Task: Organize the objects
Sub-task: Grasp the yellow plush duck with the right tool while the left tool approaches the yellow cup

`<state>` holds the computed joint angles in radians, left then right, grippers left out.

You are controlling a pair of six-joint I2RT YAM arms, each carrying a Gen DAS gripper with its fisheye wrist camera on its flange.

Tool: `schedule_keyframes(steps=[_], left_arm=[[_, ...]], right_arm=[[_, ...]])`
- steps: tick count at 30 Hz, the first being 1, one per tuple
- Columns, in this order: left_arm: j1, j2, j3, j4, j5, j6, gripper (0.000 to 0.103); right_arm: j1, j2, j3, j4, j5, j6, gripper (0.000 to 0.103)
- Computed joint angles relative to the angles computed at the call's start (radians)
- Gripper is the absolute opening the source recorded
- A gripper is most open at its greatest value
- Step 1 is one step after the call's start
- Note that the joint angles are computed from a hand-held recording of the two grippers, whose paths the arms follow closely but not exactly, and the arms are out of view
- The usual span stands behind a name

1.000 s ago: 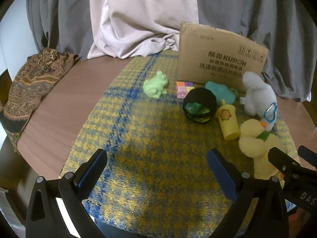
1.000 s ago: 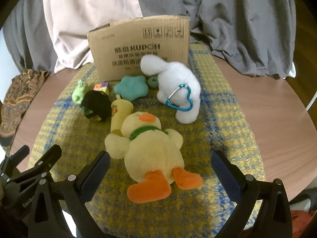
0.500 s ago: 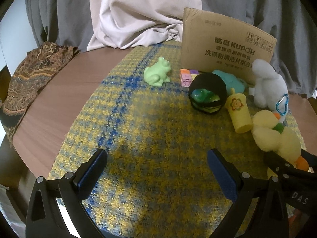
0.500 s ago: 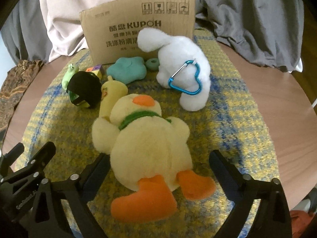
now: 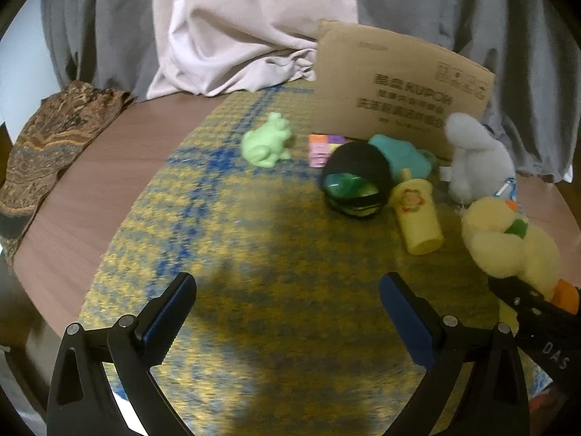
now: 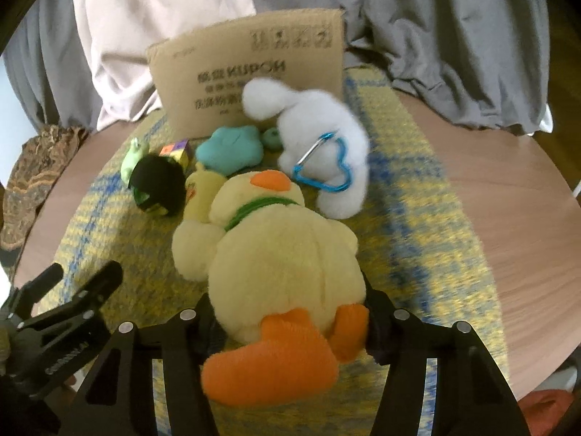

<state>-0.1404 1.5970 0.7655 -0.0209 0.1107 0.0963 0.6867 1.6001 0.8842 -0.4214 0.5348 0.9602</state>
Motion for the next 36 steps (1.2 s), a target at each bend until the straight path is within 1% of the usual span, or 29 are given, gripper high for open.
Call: schedule_keyframes(steps=[3, 10, 12, 14, 16, 20, 23, 25, 26, 29, 31, 32, 33, 36], left_arm=[[-0.050, 0.002, 0.004, -0.003, -0.020, -0.028, 0.103], [-0.172, 0.043, 0.044, -0.003, -0.088, -0.092, 0.103], [-0.196, 0.054, 0.056, -0.002, -0.095, -0.103, 0.097], [-0.219, 0.068, 0.073, -0.008, -0.091, -0.121, 0.096], [-0.251, 0.088, 0.088, 0.002, -0.112, -0.136, 0.095], [-0.289, 0.135, 0.122, 0.018, -0.152, -0.152, 0.086], [-0.309, 0.192, 0.172, 0.010, -0.183, -0.164, 0.073], [-0.313, 0.235, 0.209, -0.002, -0.189, -0.179, 0.067], [-0.309, 0.246, 0.219, -0.007, -0.187, -0.180, 0.060], [-0.309, 0.285, 0.250, -0.023, -0.188, -0.192, 0.053], [-0.312, 0.285, 0.251, -0.012, -0.197, -0.194, 0.045], [-0.311, 0.288, 0.253, -0.012, -0.196, -0.193, 0.035], [-0.310, 0.290, 0.255, -0.013, -0.192, -0.192, 0.033], [-0.307, 0.293, 0.256, -0.007, -0.193, -0.190, 0.032]], right_arm=[[-0.011, -0.043, -0.019, -0.014, 0.019, -0.017, 0.058], [-0.039, -0.198, -0.113, -0.022, 0.040, -0.070, 0.058], [-0.043, -0.238, -0.131, -0.032, 0.048, -0.076, 0.058], [-0.045, -0.275, -0.146, -0.046, 0.059, -0.079, 0.058], [-0.050, -0.307, -0.162, -0.056, 0.071, -0.083, 0.058], [-0.071, -0.336, -0.183, -0.050, 0.079, -0.106, 0.058], [-0.091, -0.340, -0.195, -0.032, 0.072, -0.120, 0.058], [-0.103, -0.340, -0.201, -0.017, 0.064, -0.132, 0.058], [-0.105, -0.338, -0.201, -0.012, 0.064, -0.136, 0.058], [-0.111, -0.331, -0.204, 0.000, 0.060, -0.148, 0.059], [-0.115, -0.330, -0.208, 0.009, 0.057, -0.157, 0.059], [-0.117, -0.330, -0.209, 0.012, 0.055, -0.159, 0.059], [-0.121, -0.331, -0.210, 0.017, 0.051, -0.165, 0.059], [-0.122, -0.331, -0.210, 0.019, 0.053, -0.164, 0.059]])
